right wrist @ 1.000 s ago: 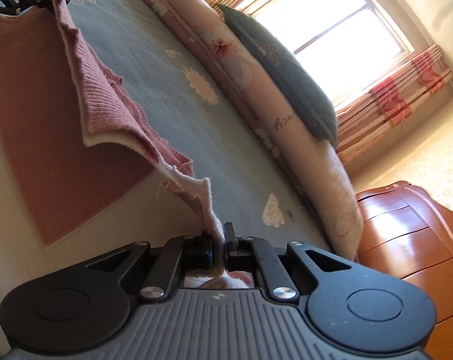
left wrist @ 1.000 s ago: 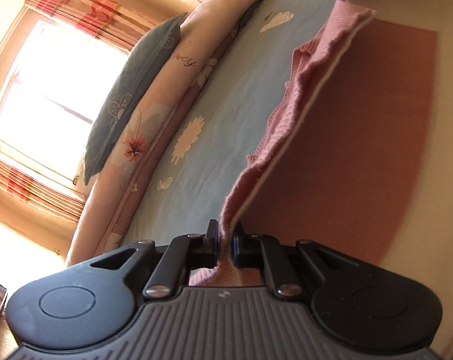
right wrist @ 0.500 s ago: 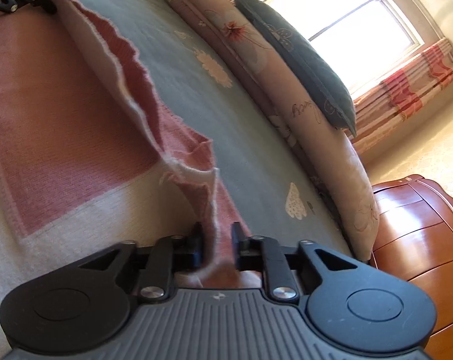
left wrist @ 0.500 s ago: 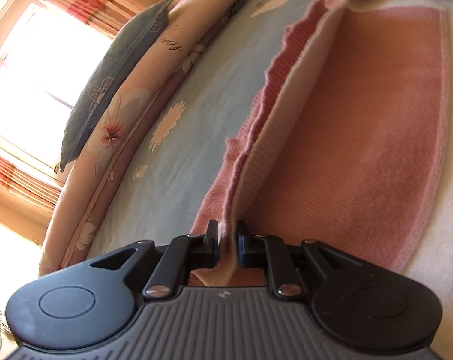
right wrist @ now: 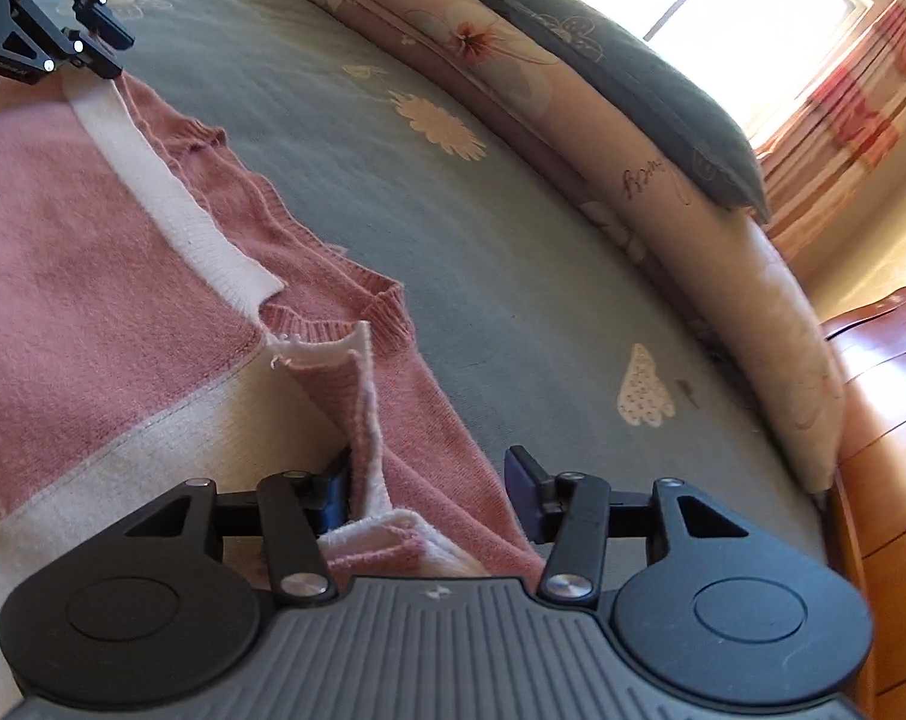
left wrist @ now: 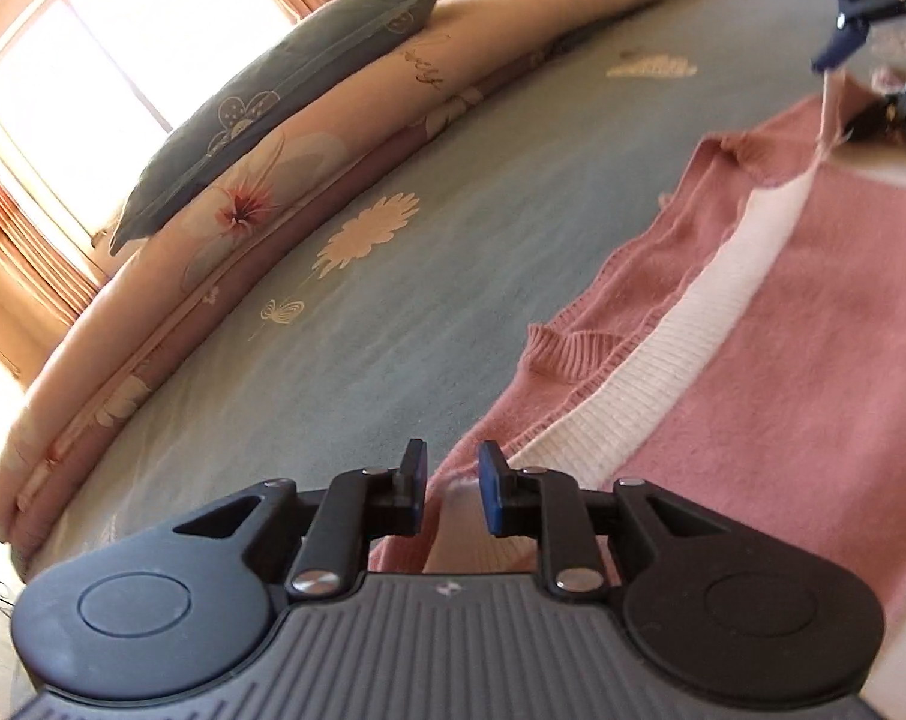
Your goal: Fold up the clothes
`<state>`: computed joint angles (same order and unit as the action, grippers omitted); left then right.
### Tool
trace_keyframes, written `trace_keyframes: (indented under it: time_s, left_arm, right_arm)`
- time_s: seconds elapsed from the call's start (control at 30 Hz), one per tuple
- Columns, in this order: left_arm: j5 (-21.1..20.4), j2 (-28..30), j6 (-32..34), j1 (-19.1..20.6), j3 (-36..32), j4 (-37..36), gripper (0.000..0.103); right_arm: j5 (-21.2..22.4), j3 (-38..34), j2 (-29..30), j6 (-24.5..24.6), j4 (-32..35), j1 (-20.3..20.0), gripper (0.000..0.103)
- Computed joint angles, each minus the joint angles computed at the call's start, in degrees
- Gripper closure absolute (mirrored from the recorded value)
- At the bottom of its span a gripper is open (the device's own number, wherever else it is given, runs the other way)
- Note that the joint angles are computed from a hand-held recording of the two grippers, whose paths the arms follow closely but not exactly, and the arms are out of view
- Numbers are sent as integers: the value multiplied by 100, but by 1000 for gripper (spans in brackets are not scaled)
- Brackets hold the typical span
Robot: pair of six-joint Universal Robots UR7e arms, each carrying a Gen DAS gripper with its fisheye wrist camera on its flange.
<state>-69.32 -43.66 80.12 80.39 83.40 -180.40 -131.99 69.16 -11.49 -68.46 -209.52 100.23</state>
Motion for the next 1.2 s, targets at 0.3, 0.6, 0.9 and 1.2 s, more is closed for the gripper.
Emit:
trace_keyframes:
  time_s: [0.3,0.6,0.9,1.2]
  left_arm:
    - [-125,-647,-944,196,-30,1101,62]
    - [245,-275,-697,142,54,401,60]
    - [-356,-827,-1177,117,709,576,60]
    - [-572,-1139,-1566,117,1090,1778,51]
  right_arm:
    - [727,632,-815,1099,1362,-152,46]
    - [1660,65,-1301,3294,2982,-433,36]
    - [1604,1390,-1746,3300,1571,-381,39]
    - [1944,2478,-1990,3735,857,-605,61]
